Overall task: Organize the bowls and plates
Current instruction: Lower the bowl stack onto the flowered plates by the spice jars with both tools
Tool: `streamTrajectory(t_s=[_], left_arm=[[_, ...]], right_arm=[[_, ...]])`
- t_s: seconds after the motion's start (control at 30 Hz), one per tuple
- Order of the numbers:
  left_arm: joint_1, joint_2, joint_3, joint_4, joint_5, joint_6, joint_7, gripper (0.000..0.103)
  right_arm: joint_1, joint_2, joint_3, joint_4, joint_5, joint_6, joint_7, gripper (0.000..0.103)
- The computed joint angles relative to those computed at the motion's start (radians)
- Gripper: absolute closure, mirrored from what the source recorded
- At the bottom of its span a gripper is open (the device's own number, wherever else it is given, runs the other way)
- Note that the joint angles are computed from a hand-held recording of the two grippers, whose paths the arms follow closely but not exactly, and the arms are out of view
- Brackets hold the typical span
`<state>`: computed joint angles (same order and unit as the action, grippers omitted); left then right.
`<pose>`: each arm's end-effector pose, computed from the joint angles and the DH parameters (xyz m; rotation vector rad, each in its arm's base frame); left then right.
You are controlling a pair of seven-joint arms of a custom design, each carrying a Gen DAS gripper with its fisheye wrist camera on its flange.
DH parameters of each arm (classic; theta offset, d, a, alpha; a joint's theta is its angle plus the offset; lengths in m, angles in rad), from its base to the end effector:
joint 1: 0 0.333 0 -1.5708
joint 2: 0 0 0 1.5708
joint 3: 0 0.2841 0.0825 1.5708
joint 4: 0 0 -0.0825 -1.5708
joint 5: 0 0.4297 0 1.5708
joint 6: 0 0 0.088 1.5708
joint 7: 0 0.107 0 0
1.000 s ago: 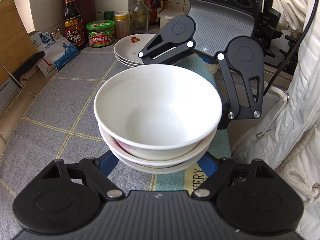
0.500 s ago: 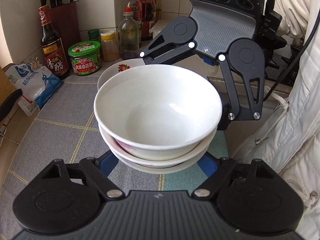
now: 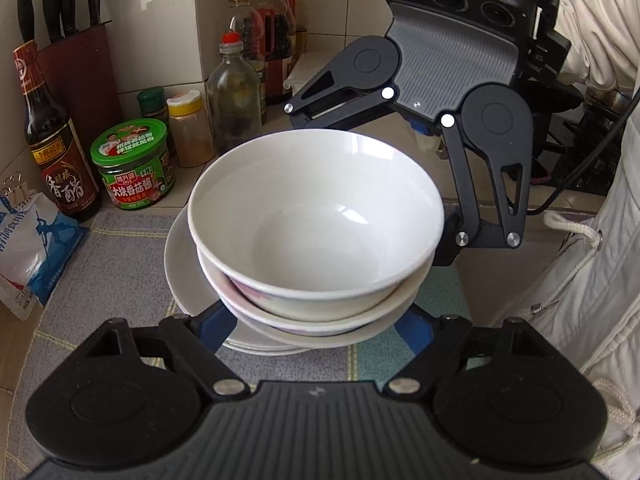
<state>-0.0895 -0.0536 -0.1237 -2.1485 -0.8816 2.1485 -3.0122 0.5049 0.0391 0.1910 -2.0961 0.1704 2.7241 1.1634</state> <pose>0.5617 -0.1547 0.3880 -0.2055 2.9041 -1.1279 0.4903 0.4004 0.4134 -2.4614 0.7679 -0.3390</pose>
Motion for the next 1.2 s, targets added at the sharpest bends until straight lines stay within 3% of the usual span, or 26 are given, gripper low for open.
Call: streamTrajectory(t_s=[0.53, 1.2], left_arm=[[-0.006, 0.153, -0.069, 0.126, 0.015, 0.077, -0.017, 0.019], [0.017, 0.185, -0.089, 0.143, -0.001, 0.087, -0.011, 0.019]], right_arm=[[-0.049, 0.011, -0.025, -0.025, -0.001, 0.015, -0.043, 0.011], [-0.056, 0.039, -0.025, -0.013, -0.057, 0.026, 0.014, 0.011]])
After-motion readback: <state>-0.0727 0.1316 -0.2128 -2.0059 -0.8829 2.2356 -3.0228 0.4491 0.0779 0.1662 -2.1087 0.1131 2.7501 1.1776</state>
